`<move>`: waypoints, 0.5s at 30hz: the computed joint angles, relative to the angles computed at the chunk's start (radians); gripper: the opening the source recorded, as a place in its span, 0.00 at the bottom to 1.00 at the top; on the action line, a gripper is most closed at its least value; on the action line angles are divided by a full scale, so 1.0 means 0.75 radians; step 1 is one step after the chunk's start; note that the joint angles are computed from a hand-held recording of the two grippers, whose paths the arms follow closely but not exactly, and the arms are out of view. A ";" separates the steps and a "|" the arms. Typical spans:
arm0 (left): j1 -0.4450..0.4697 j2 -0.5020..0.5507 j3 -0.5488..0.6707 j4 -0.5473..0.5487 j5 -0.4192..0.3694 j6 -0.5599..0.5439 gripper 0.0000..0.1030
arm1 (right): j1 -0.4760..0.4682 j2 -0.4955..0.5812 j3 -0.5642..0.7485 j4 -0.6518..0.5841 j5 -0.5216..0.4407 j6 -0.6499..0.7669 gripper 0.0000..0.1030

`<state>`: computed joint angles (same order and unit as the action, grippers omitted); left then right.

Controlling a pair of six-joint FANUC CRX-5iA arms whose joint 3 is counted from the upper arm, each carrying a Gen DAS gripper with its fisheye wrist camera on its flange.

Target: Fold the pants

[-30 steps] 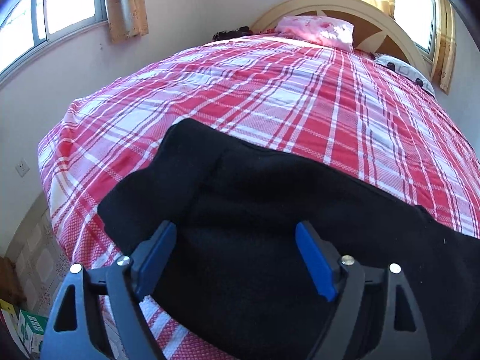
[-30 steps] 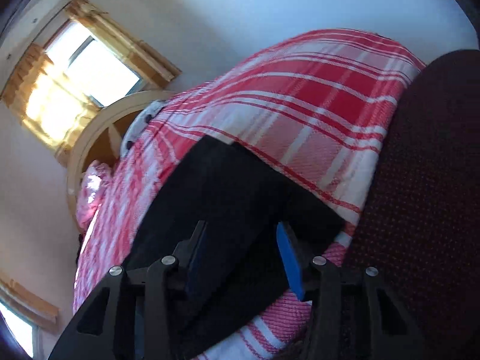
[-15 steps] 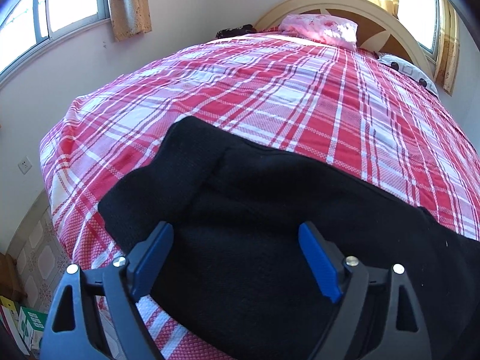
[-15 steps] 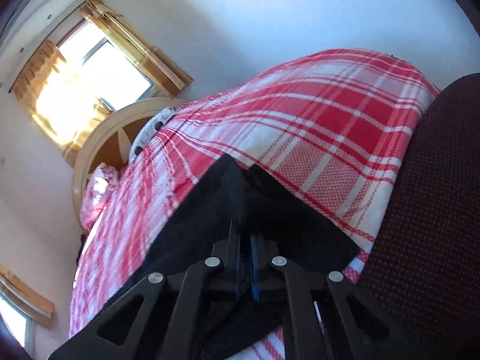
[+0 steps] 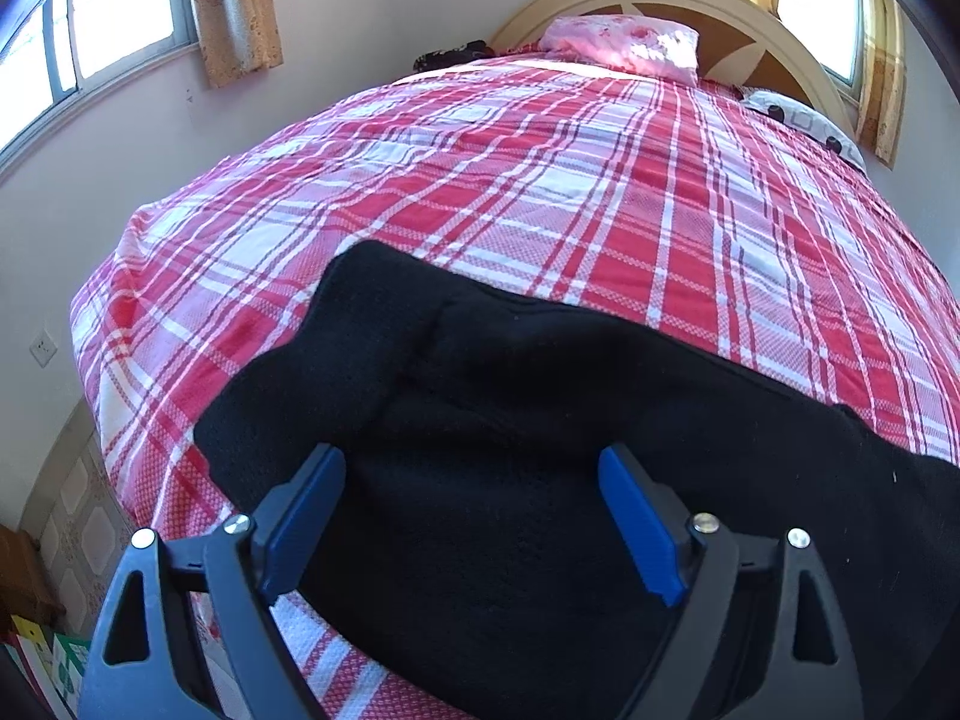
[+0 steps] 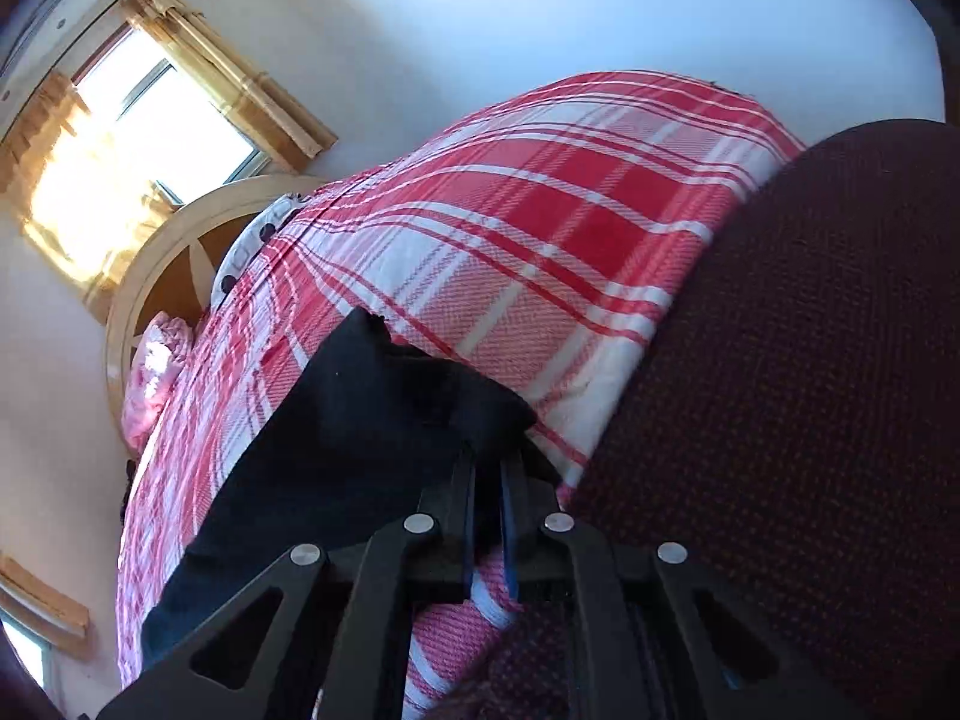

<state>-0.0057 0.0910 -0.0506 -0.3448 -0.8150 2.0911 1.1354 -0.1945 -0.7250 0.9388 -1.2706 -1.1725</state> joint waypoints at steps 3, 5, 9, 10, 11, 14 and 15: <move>-0.022 -0.004 0.014 -0.056 -0.014 -0.015 0.87 | -0.024 -0.010 -0.006 0.019 0.009 0.026 0.11; -0.030 -0.012 0.017 -0.081 -0.023 -0.016 0.87 | -0.023 -0.023 0.015 -0.008 -0.016 0.040 0.16; -0.062 -0.037 0.019 -0.154 -0.010 0.035 0.87 | 0.103 0.103 0.194 -0.126 -0.439 -0.045 0.17; -0.068 -0.040 0.020 -0.163 -0.005 0.037 0.87 | 0.113 0.134 0.235 -0.133 -0.495 -0.015 0.17; -0.082 -0.048 0.021 -0.184 0.009 0.046 0.87 | 0.115 0.158 0.260 -0.106 -0.520 0.038 0.17; -0.105 -0.064 0.011 -0.184 0.062 0.010 0.87 | 0.048 0.199 0.317 0.015 -0.362 0.351 0.17; -0.106 -0.064 0.008 -0.168 0.073 -0.017 0.87 | 0.019 0.216 0.337 0.048 -0.275 0.432 0.17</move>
<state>-0.0852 0.0427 -0.0443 -0.4710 -0.7606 2.0785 1.1494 -0.0325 -0.4724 0.9745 -1.4767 -0.8487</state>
